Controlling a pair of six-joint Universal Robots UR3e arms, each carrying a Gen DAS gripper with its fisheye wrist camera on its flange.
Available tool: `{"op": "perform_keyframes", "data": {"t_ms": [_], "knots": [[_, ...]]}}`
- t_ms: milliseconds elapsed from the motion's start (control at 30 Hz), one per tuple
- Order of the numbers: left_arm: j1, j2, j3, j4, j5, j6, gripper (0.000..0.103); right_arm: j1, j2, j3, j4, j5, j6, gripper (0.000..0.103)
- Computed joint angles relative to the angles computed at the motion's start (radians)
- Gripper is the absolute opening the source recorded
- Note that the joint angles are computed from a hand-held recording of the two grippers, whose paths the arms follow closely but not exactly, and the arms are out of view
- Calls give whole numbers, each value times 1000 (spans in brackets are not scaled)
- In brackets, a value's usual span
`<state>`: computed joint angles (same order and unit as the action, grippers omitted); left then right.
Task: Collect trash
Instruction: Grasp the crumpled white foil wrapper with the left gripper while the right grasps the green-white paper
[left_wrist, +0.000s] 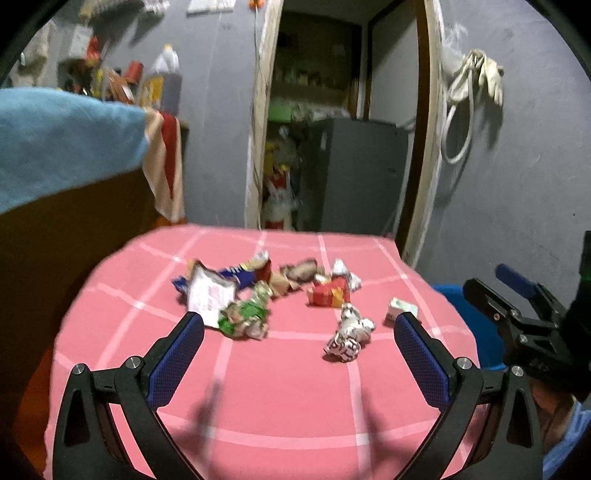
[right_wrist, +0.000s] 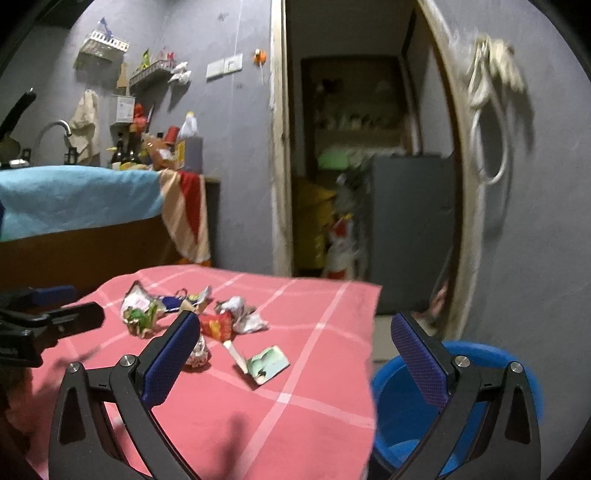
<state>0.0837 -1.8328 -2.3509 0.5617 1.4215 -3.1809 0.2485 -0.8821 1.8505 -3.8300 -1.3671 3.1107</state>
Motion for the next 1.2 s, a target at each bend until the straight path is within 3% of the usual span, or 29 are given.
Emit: {"op": "perform_keyframes", "data": {"t_ms": [200,367,533,800,1000,1200], "knots": [[41,3,72,-202,-117,40,96,-50,17,-72,175,123,-25,99],[58,-10,155,-373,-182,59,70,-53,41,-153,329,171,-87,85],[75,-39,219,-468,-246,66,56,-49,71,-228,434,186,-112,75],[88,-68,269,-538,-320,78,35,-14,115,-322,507,134,-128,72],[77,-76,280,-541,-320,74,27,5,133,-347,508,89,-137,62],[69,-87,300,-558,-301,54,20,6,139,-342,485,76,-127,42]]}}
